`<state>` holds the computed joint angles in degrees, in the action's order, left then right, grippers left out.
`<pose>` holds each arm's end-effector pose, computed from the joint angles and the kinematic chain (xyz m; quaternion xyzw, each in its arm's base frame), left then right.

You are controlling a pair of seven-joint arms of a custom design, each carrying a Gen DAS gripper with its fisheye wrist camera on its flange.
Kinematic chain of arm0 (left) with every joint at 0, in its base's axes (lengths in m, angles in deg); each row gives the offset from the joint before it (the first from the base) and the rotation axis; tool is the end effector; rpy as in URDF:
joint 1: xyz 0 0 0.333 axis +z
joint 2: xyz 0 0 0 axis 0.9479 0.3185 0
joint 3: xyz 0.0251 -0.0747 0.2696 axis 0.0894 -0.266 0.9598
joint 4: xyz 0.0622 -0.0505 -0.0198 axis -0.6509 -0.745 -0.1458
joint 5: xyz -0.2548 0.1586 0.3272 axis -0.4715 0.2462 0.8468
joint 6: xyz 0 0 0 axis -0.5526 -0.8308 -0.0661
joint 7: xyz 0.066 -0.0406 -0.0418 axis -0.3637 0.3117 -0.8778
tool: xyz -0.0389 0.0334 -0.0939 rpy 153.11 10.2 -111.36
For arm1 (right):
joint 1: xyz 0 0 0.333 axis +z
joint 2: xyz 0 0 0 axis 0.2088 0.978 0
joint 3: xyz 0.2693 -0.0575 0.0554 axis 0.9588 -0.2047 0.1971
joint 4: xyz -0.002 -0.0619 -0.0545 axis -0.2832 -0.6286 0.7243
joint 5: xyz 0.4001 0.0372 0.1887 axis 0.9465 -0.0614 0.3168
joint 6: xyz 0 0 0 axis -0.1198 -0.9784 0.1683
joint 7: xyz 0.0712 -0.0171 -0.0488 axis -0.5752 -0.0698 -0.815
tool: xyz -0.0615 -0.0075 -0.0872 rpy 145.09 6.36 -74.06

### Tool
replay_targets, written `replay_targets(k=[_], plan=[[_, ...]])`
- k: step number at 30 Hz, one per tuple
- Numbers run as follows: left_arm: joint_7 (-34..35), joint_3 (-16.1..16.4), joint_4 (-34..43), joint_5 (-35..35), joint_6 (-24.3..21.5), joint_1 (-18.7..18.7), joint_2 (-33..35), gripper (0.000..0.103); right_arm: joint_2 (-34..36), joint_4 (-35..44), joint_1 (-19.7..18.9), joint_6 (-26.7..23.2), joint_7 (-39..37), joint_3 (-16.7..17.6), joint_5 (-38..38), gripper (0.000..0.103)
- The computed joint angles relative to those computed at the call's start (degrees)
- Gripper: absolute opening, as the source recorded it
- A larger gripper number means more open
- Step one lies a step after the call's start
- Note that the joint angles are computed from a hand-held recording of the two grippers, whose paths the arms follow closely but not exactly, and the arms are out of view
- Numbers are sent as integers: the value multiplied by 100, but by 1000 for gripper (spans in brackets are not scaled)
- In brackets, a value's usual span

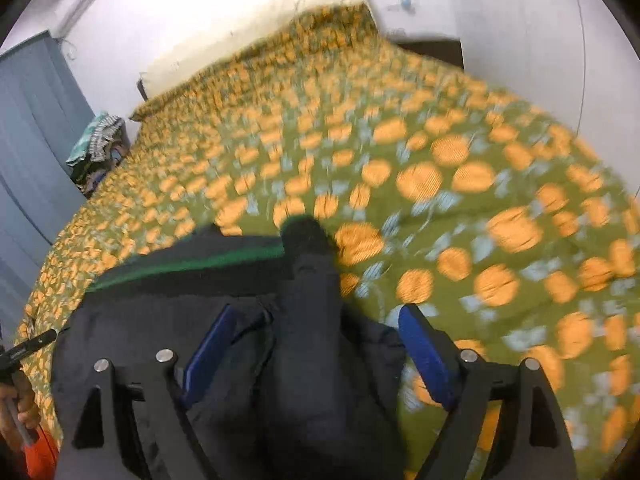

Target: Fold large clothes

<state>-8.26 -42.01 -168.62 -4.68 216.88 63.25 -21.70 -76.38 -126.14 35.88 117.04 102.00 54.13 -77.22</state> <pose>0.5807 -0.2031 0.4579 -0.6655 0.6695 -0.2852 0.1661 0.5507 0.3444 0.4415 -0.5655 0.7367 -0.1838 0.3219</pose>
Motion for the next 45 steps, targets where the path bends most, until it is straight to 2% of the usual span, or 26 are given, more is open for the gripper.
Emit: replay_targets(k=[3,6,9,12,15,17,20,23,26,29,33,35,40,42,44,45], plan=[[798,-25,9,-655,26,-289,-136,87,-623,-487,25,-61,-71,139,-79,86],[1352,-117,447,-1099,-162,-517,154,90,-1127,-1001,-10,201,-10,365,-22,86],[1257,-246,1101,-926,-278,-609,756,90,-1476,-1410,-61,588,194,650,28,86],[710,-213,1893,-422,-619,-698,1534,91,-1673,-1661,-119,986,397,928,76,86],[486,-220,2334,-493,-882,-694,2117,93,-1810,-1799,-286,1307,679,1236,-72,86],[506,-221,2248,-405,-660,-719,2232,100,-1893,-1842,-410,1324,855,1453,-238,86],[381,-139,2146,-19,-512,-848,2249,101,-1934,-1914,-533,1312,1075,1642,-434,86],[408,-169,2037,62,-534,-837,2118,101,-1874,-2001,-512,1334,1250,1659,-364,86],[790,-320,1614,-211,-448,-721,1708,100,-1839,-2033,-468,1241,1320,1637,-320,86],[1317,-439,765,-504,-30,-689,1038,100,-1935,-2077,-566,1273,1588,1740,-637,86],[1108,-378,279,-44,308,-808,864,102,-1963,-2114,-775,1503,2038,1897,-1089,86],[1177,-379,234,-257,493,-794,959,102,-1888,-2080,-772,1493,2109,1899,-1136,86],[658,-306,184,228,586,-878,964,102,-1756,-2017,-624,1417,2105,1766,-1182,86],[844,-378,69,-155,455,-851,754,102,-1785,-2025,-590,1325,2173,1761,-1277,86],[1519,-450,-293,-946,585,-877,391,102,-1832,-2062,-575,1316,2285,1742,-1373,86],[1573,-453,-456,-968,668,-910,262,102,-1853,-2079,-573,1308,2335,1736,-1408,86]])
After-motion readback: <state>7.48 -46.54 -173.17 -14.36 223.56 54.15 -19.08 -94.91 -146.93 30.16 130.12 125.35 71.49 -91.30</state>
